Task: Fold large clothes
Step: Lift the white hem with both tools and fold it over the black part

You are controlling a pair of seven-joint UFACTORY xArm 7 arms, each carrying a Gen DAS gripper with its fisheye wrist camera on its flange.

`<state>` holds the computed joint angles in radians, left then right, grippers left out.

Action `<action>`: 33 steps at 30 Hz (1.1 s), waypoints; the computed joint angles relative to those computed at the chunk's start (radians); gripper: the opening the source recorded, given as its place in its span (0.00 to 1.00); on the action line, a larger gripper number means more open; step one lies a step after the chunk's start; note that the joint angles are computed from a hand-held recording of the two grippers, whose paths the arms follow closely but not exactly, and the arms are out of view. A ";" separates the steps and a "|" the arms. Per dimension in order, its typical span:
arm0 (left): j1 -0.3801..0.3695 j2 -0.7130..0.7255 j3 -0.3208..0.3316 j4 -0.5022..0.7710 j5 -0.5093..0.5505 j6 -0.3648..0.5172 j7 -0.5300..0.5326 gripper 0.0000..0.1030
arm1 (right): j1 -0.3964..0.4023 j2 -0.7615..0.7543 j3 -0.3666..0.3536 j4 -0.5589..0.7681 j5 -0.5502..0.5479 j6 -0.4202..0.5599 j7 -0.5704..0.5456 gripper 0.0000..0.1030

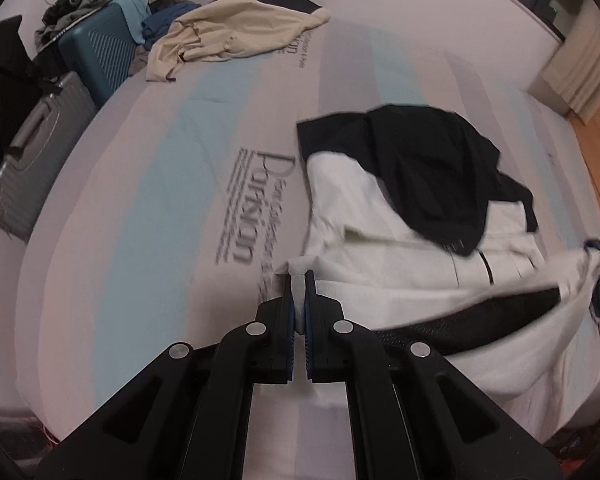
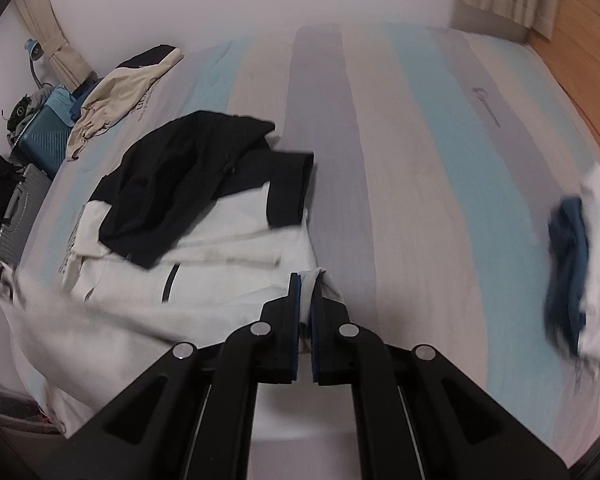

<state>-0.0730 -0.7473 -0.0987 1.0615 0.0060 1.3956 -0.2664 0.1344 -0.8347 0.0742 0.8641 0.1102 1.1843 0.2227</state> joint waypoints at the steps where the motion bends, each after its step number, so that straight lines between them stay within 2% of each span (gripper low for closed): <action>1: 0.003 0.034 0.006 0.010 0.006 -0.019 0.009 0.02 | -0.001 0.028 -0.002 0.012 -0.003 -0.016 -0.007 0.03; 8: 0.006 0.325 0.052 0.141 0.018 -0.153 0.125 0.03 | -0.004 0.330 0.009 0.172 -0.042 -0.119 -0.053 0.03; 11: 0.012 0.446 0.066 0.235 0.002 -0.173 0.155 0.03 | -0.011 0.436 0.014 0.253 -0.064 -0.137 -0.046 0.03; 19: 0.023 0.721 0.076 0.498 -0.005 -0.148 0.243 0.03 | -0.019 0.700 0.002 0.513 -0.108 -0.119 -0.041 0.03; 27: 0.046 0.929 0.090 0.683 -0.024 -0.137 0.244 0.03 | -0.010 0.924 -0.010 0.705 -0.156 -0.128 -0.020 0.03; 33: 0.043 1.068 0.094 0.816 0.021 -0.146 0.256 0.03 | 0.009 1.070 -0.021 0.859 -0.187 -0.117 -0.008 0.03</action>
<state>-0.0301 0.3208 -0.0051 1.8778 0.0268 1.2493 -0.0107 0.1436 0.2348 0.0529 1.7232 -0.0771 1.0675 0.2142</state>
